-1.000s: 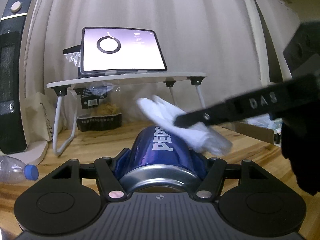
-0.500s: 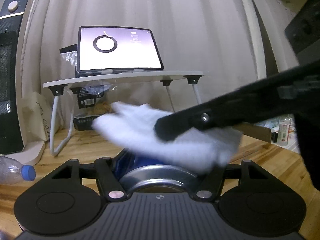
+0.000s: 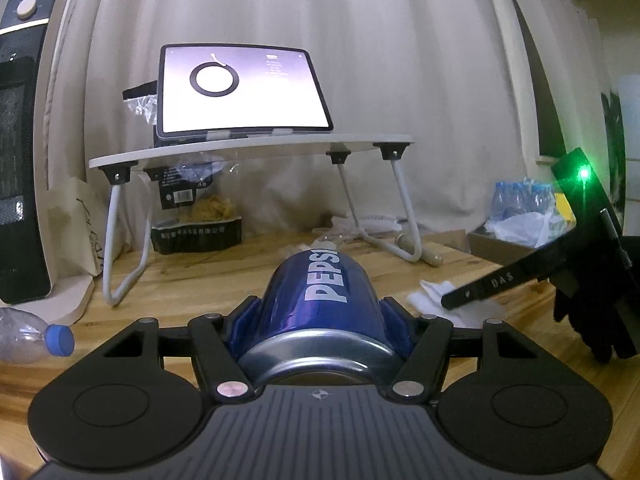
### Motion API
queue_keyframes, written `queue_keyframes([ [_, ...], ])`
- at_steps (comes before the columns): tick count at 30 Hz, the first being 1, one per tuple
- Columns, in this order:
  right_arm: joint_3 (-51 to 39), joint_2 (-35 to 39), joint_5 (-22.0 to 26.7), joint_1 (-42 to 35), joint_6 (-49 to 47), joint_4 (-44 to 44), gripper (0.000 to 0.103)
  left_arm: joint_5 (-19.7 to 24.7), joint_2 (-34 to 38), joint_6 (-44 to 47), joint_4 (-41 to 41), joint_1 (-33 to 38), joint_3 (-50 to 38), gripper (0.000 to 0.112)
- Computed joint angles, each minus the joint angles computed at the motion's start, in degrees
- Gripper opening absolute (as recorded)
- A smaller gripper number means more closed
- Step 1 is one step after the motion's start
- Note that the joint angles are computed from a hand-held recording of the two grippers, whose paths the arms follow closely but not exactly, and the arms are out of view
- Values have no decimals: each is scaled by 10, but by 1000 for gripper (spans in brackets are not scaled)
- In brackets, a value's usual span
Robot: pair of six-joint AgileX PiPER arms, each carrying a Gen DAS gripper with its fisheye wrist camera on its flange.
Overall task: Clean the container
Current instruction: 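Lower the tissue onto the table and open the right gripper, then grasp the blue can with the right gripper from the left gripper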
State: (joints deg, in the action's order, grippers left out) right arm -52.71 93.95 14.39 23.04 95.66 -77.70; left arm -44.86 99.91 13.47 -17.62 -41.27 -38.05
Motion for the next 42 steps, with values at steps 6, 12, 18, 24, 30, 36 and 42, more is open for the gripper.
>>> queue_keyframes([
  [6, 5, -9, 121, 51, 69, -68, 77, 44, 0, -24, 5, 16, -17, 67],
  [12, 23, -34, 227, 93, 158, -100, 81, 51, 0, -37, 16, 21, -18, 67],
  [18, 3, -36, 184, 79, 237, -31, 81, 53, 1, -49, 16, 25, -21, 67],
  [24, -51, -14, 139, 59, 171, 93, 81, 63, 1, -58, 21, 28, -24, 67],
  [30, -79, 4, 149, 70, 133, 120, 81, 58, 0, -65, 29, 30, -20, 67],
  [36, -75, 6, 141, 77, 147, 106, 81, 59, 0, -65, 27, 31, -20, 67],
  [42, -54, -16, 89, 72, 188, 85, 81, 66, -1, -52, 14, 27, -24, 67],
])
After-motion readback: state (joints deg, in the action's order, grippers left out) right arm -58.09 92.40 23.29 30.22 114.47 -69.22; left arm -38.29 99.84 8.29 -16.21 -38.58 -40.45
